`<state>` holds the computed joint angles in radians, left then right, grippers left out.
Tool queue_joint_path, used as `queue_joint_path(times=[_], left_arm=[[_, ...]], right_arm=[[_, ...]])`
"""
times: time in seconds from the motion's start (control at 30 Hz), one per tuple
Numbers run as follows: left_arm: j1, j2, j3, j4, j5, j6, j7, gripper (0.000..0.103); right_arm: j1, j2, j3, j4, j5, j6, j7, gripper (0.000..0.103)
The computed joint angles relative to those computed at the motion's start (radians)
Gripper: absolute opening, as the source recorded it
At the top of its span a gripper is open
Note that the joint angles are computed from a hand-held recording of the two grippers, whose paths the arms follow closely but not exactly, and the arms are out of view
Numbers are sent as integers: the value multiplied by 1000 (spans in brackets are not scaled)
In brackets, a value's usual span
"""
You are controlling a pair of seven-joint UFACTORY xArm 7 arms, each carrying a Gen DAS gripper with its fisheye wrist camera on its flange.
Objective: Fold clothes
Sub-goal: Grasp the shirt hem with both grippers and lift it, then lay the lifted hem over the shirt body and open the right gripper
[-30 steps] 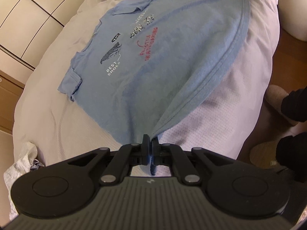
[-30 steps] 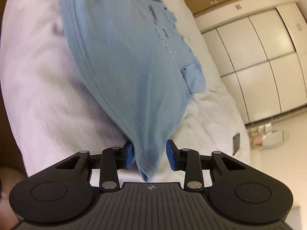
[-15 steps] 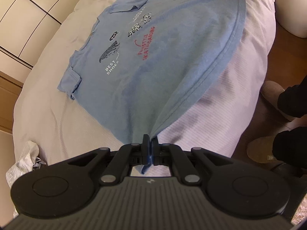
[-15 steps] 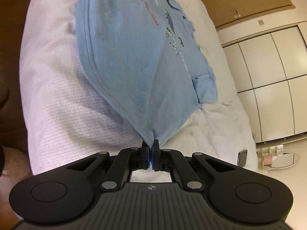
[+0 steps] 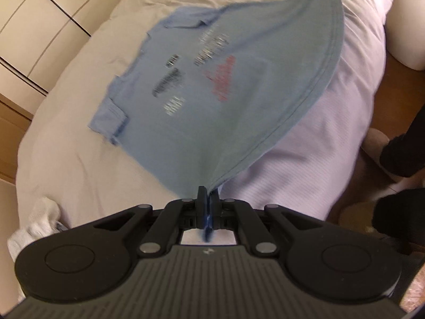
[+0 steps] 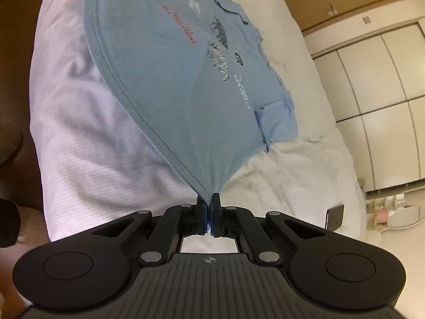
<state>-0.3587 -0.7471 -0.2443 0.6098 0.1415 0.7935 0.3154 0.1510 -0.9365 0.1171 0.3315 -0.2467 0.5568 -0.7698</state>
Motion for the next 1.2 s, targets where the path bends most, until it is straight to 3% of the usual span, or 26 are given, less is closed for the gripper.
queue_joint_path(times=[0.27,0.5,0.73,0.9,0.93,1.0,1.2], left_arm=[[79,331,108,293,-19,-31,137,0],[139,708,142,632,-73,49,163,0],[157,952,155,854,-83,143,116,3],[169,1010,162,888,-122,144,69,10],[175,1002,163,880,-136,137,58,14],[188,987,166,864,-165,122,35,17],[235,909,174,782,-261,75,5,25]], right_arm=[[-77,365,-15,310,15,-19,55,0],[-60,772,-92,636,133,2,9,0],[-109,1122,-95,988,339,176,-70,0],[-133,1251,-79,1125,363,259,-35,3],[-135,1262,-78,1136,364,265,-19,12],[-137,1266,-80,1139,362,267,18,18],[-137,1254,-93,1131,347,263,169,25]])
